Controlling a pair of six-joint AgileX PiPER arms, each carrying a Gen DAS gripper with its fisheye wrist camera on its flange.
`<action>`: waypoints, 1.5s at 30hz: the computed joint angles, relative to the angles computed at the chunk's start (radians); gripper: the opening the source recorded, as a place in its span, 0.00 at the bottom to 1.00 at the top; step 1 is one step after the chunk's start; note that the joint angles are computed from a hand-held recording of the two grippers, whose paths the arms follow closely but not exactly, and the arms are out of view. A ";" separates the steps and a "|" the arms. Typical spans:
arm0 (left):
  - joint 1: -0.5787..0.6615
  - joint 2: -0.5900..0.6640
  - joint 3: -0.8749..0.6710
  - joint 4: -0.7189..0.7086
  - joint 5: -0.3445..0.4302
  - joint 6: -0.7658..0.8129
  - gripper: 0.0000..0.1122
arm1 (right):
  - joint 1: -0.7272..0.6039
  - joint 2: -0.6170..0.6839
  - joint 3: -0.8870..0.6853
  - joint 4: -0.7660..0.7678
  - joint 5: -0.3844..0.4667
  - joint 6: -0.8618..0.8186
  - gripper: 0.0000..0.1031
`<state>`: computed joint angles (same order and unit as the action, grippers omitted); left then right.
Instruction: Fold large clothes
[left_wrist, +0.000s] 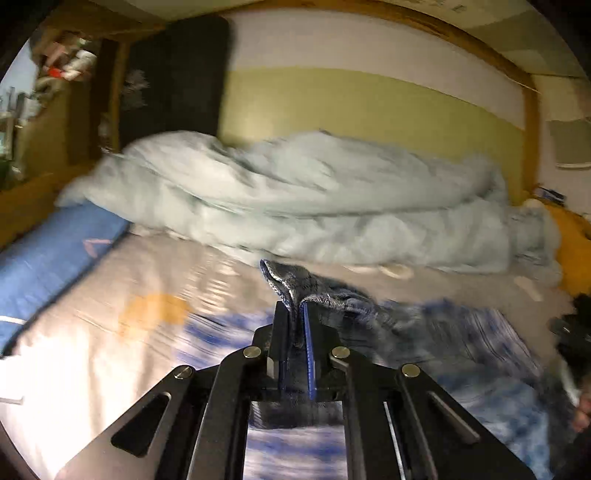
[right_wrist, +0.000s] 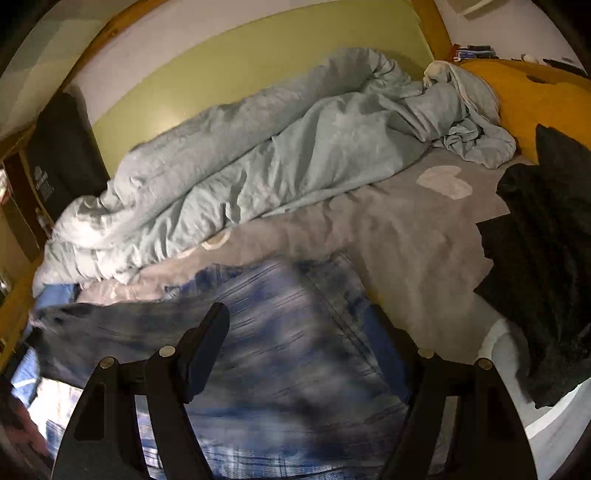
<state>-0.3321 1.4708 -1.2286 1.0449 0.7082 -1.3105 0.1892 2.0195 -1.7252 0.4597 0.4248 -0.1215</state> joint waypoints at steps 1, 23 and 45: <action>0.032 -0.020 0.015 -0.018 -0.015 0.020 0.08 | 0.010 0.008 -0.012 -0.046 0.008 0.028 0.72; 0.192 0.144 -0.044 -0.340 0.006 0.283 0.08 | 0.057 0.325 -0.442 -0.406 0.335 0.263 0.43; 0.221 0.193 -0.037 -0.398 -0.016 0.341 0.32 | 0.038 0.347 -0.485 -0.461 0.364 0.299 0.61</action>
